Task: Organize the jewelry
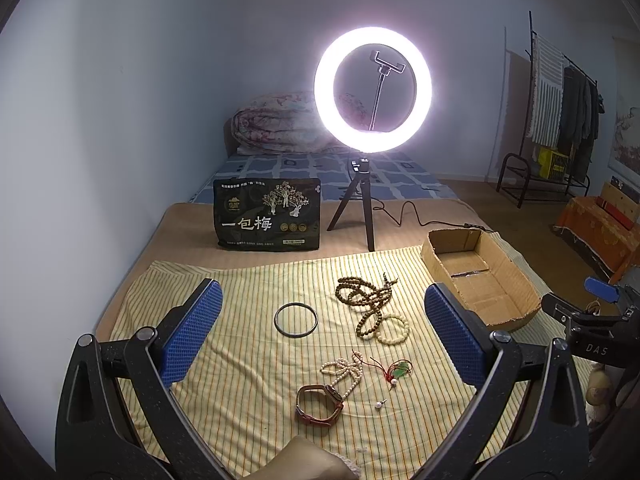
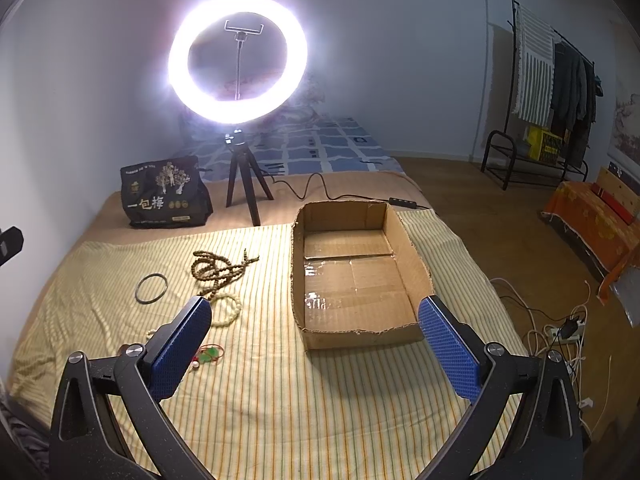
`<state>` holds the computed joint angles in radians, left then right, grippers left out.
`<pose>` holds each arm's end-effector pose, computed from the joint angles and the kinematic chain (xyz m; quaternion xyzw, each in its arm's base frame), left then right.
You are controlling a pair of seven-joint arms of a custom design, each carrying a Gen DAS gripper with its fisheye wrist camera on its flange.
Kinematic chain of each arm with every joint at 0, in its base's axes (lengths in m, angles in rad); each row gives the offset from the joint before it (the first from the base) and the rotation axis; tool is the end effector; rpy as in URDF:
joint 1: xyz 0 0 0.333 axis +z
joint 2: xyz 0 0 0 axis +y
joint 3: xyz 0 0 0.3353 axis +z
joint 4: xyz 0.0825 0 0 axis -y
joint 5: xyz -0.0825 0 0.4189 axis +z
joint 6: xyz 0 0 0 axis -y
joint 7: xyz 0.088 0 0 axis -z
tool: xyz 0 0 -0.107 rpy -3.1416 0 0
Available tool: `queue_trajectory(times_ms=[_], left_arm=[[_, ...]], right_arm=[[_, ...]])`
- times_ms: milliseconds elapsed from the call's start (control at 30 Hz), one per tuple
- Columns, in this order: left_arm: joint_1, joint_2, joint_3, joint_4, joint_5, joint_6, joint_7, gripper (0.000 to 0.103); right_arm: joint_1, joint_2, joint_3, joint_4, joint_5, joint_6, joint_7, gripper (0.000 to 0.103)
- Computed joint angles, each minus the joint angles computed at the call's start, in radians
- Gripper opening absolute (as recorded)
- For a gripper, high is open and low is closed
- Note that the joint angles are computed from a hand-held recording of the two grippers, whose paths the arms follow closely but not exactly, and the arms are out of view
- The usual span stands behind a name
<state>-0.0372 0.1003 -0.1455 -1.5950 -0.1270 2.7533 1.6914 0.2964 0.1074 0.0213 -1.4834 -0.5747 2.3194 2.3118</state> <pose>0.6683 -0.1121 0.7127 -0.5441 0.6685 -0.4058 0.3039 0.6450 0.2005 0.7134 -0.5754 0.6954 -0.3398 0.2644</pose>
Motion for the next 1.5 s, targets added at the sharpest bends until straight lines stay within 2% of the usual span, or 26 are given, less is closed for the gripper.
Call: queue_trajectory(times_ms=[1500], left_arm=[[0.005,-0.005,0.006,-0.018,0.002,-0.006,-0.006,0.103]], right_arm=[[0.01,0.01,0.001,0.01,0.011,-0.018,-0.023,0.103]])
